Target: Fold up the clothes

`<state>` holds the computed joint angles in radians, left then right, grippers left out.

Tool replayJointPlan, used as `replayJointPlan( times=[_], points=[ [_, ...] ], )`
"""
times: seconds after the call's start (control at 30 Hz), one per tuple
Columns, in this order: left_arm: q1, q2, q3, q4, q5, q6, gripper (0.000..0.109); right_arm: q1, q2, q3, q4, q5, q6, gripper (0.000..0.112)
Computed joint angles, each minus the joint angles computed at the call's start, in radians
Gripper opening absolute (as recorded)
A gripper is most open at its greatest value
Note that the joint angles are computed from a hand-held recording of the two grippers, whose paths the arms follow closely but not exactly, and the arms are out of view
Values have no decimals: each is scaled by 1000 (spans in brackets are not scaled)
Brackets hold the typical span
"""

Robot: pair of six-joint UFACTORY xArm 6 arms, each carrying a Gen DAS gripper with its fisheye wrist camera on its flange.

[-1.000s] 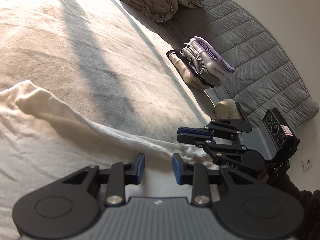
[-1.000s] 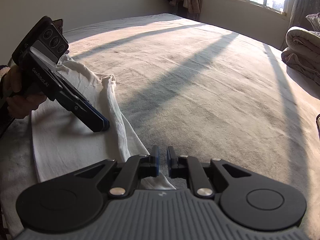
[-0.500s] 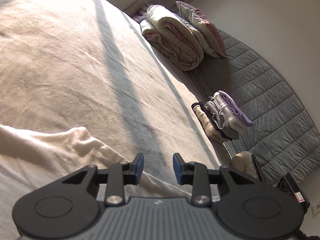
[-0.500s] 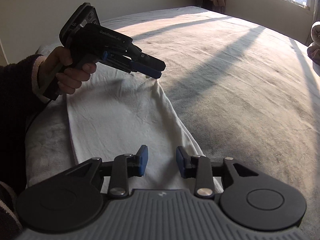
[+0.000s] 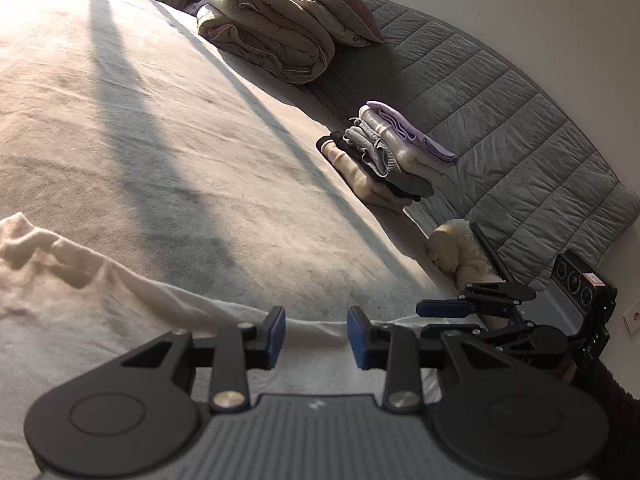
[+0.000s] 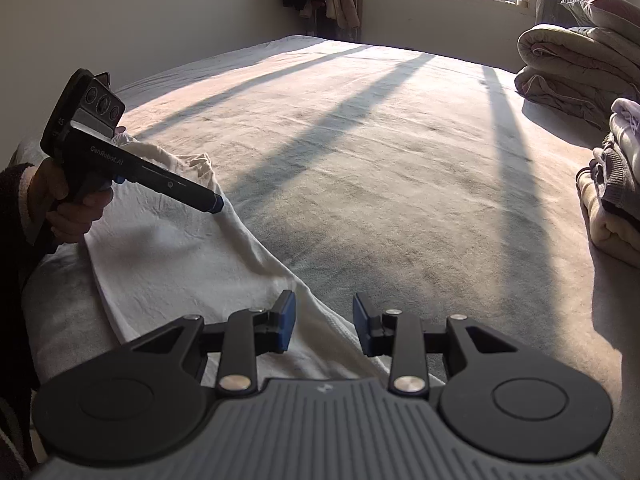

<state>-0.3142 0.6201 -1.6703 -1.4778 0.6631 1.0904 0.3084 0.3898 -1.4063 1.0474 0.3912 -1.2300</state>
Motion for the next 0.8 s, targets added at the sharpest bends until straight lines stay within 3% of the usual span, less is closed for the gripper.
replayJointPlan(
  times=[0.2, 0.4, 0.47, 0.53, 0.67, 0.8],
  points=[
    [-55, 37, -28, 65, 11, 8, 34, -18, -54, 91, 29, 75, -31, 36],
    [-72, 34, -16, 46, -24, 62, 36, -49, -58, 134, -14, -64, 27, 32],
    [-76, 29, -12, 52, -36, 66, 36, -61, -48, 147, -83, -195, 132, 34],
    [-83, 23, -7, 59, -51, 68, 37, -75, -51, 161, -123, -260, 204, 35],
    [-94, 13, 1, 64, -62, 80, 39, -86, -89, 185, 23, -288, 82, 37],
    [-109, 3, 12, 58, -66, 118, 38, -91, -124, 225, 57, -273, 22, 37]
  ],
)
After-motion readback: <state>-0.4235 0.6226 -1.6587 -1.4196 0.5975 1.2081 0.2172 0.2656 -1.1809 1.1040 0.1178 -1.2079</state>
